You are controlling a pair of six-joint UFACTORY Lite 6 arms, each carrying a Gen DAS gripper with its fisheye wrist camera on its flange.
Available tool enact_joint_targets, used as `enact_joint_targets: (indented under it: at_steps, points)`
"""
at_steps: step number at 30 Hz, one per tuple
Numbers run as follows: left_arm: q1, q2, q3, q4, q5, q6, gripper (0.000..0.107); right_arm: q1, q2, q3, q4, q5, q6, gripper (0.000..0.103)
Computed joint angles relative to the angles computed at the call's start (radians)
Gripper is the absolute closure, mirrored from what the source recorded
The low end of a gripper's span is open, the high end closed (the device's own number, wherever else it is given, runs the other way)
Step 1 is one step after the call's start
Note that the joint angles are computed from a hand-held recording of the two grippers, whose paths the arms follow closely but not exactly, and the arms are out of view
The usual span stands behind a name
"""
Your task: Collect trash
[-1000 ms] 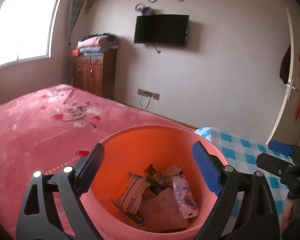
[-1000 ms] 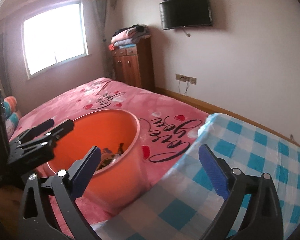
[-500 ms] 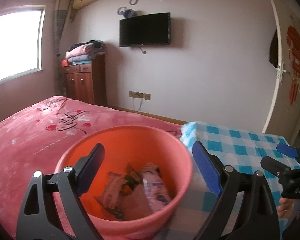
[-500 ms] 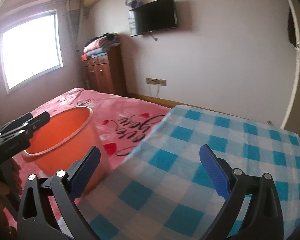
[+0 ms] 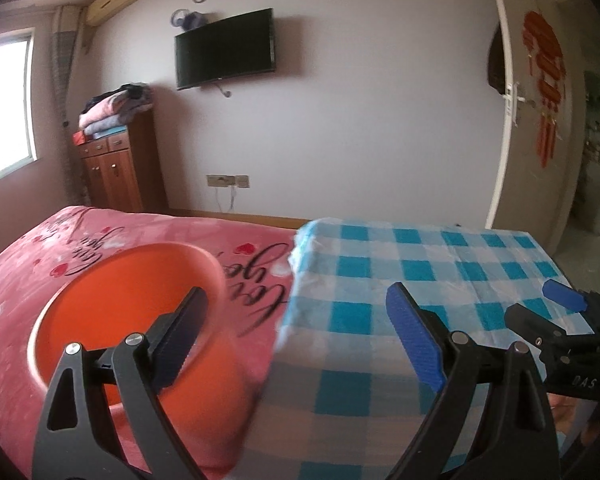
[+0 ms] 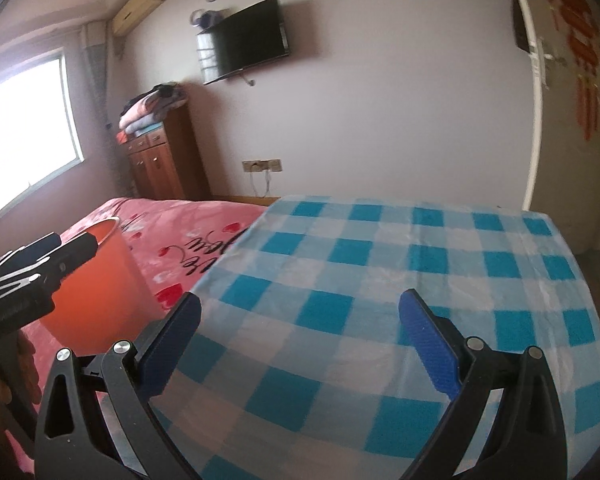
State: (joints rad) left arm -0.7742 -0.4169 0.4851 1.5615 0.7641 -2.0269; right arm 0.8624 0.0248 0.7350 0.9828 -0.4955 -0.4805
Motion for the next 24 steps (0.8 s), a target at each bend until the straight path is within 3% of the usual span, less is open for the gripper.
enact_joint_targets:
  at_steps: [24]
  points:
    - [-0.212, 0.565, 0.383, 0.056, 0.021, -0.152, 0.016, -0.271, -0.268, -0.418, -0.278, -0.073, 0.285, 0.005]
